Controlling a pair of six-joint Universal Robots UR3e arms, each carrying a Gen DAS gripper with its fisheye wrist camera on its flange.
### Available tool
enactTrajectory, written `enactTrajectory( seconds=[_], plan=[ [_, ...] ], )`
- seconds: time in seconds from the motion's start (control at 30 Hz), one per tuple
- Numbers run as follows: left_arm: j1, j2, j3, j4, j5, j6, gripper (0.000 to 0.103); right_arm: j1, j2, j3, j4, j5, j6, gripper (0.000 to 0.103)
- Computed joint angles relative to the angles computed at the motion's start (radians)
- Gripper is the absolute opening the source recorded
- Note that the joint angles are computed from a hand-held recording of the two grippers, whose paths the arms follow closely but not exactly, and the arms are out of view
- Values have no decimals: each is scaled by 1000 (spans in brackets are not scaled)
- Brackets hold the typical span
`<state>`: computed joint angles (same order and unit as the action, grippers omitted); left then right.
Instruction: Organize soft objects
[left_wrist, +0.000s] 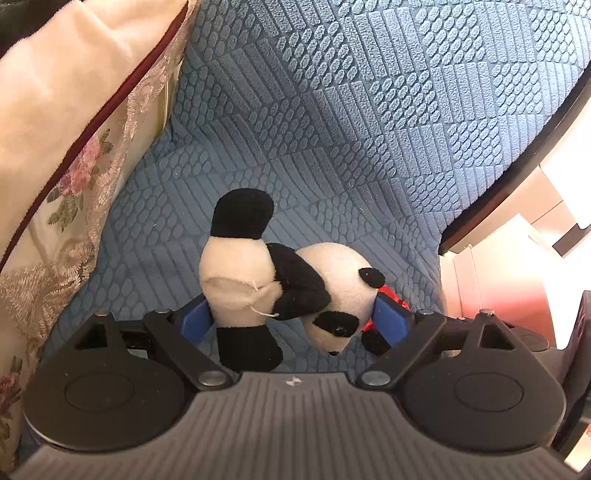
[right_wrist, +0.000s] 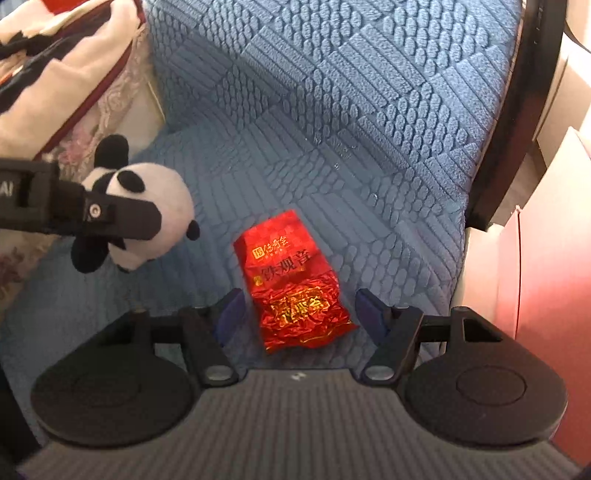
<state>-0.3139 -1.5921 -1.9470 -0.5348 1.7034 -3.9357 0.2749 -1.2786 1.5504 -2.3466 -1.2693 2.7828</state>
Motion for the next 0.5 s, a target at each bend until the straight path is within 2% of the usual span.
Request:
enactTrajectory(
  seconds=[0.03,0.07,0.23,0.5],
  plan=[
    [2,0,2,-1,-7,2,92,5,2,6,-9,-6,0,66],
    [2,1,5,-4,-11,6,92,7,15,1,-12,-8,0,59],
    [-27,23,16,-44,23,1,93,5,0,25,-31,-8,33,58],
    [-64,66,-9,-63,31,-37,93,-20,-153,134,-88,-35,77,57]
  ],
)
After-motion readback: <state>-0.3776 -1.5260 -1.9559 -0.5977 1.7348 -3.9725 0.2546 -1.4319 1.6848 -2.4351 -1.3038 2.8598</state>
